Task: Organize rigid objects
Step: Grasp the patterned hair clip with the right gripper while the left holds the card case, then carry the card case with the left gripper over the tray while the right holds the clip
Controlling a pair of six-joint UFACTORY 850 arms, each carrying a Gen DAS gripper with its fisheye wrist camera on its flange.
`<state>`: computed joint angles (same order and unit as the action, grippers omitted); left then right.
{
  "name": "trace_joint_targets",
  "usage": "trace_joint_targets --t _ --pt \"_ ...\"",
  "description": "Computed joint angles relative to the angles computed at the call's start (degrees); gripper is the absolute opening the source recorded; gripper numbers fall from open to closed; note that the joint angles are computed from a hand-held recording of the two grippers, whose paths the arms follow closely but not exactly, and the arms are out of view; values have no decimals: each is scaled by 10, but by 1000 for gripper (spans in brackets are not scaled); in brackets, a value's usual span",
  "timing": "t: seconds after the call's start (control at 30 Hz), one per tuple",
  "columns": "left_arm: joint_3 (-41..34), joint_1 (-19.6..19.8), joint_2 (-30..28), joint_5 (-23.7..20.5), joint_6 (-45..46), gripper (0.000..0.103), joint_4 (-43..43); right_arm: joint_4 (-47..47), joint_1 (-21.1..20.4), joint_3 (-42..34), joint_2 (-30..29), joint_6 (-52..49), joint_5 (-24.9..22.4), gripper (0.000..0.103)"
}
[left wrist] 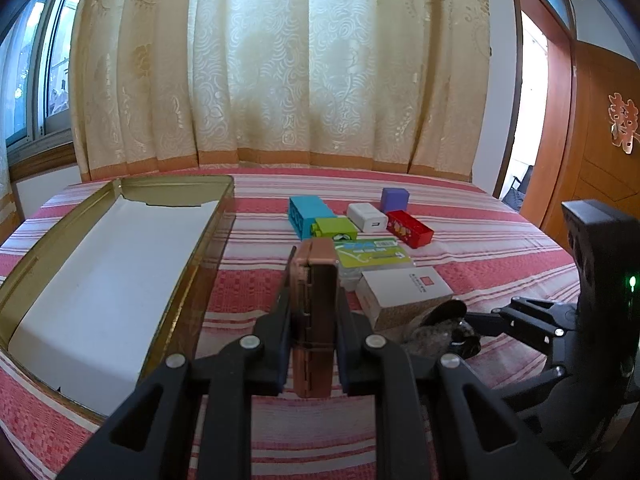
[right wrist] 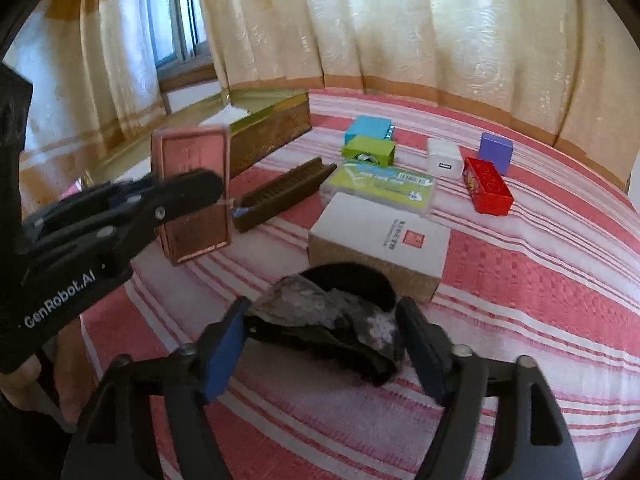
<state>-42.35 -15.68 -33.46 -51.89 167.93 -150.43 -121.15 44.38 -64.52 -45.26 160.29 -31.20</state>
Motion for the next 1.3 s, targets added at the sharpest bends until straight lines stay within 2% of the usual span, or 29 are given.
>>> trace_joint_targets --t 0.1,0.2,0.27,0.77,1.03,1.3 --pt "0 0 0 -2 2 16 -1 -14 4 8 4 19 -21 71" --pt "1 -1 -1 -4 5 16 -4 -42 13 30 12 59 -75 71" --pt "1 -2 -1 -6 10 16 -8 -56 23 48 17 89 -127 71" --pt "21 -7 4 -49 60 16 -58 35 95 58 -13 59 -388 71" --pt "25 -4 4 -64 66 16 -63 99 102 51 -20 78 -440 71" --pt "27 4 3 -71 59 16 -55 123 104 49 -20 89 -445 71"
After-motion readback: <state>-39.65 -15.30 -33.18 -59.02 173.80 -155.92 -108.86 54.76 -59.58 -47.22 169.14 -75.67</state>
